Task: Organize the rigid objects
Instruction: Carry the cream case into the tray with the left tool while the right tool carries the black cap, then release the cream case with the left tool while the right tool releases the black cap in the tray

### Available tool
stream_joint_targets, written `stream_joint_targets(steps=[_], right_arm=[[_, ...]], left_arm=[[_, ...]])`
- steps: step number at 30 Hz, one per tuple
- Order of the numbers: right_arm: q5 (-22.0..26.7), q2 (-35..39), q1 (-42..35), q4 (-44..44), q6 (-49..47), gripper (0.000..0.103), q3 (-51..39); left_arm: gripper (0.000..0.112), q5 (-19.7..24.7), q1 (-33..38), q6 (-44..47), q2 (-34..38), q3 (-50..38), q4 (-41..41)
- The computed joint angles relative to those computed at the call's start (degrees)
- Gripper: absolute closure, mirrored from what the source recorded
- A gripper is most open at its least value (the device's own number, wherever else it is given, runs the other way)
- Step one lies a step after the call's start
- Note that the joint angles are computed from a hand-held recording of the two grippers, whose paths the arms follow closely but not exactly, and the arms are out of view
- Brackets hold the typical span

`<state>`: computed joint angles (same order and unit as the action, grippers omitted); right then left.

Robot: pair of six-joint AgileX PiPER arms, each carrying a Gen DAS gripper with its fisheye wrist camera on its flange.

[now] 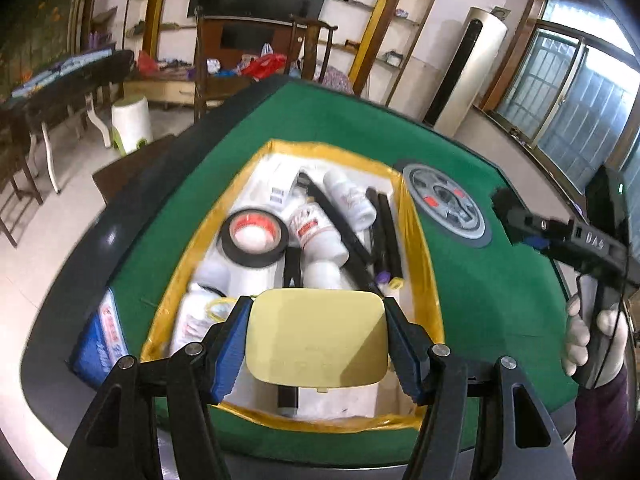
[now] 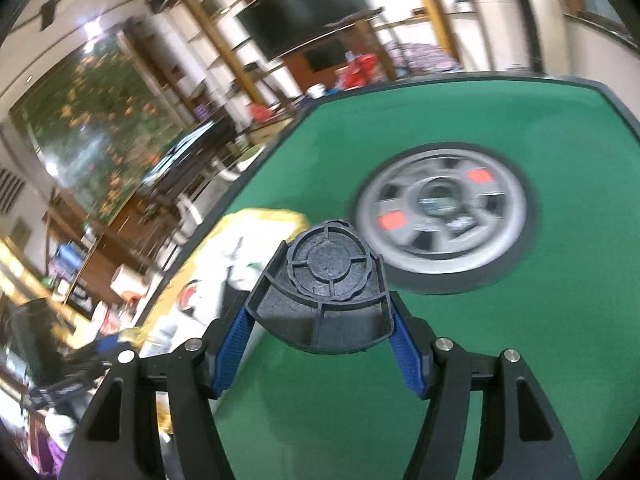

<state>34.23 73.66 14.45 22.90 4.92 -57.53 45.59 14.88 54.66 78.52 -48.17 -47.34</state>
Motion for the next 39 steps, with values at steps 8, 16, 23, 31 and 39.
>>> stream_joint_targets(steps=[8,16,23,31,39], right_arm=[[1.54,13.25,14.45,-12.78,15.06,0.038,-12.57],[8.12,26.93,18.74,-19.75,21.21,0.038,-26.85],[12.90,34.61,21.78,-25.95,25.22,0.038,-37.27],[21.97,46.71,22.67,-30.83,25.02,0.038,-55.78],[21.12,45.32,23.13,-33.88,25.92,0.034,-55.93]], left_arm=[[0.045,-8.67,-7.79,0.88,0.17,5.23,2.24],[0.044,-6.47,-3.63,7.70,0.10,6.17,-1.85],[0.035,0.72,5.56,14.39,-0.41,4.65,-6.97],[0.035,2.34,8.14,17.79,-0.71,4.72,-9.09],[0.014,-0.80,6.82,16.71,-3.58,6.13,-9.89]])
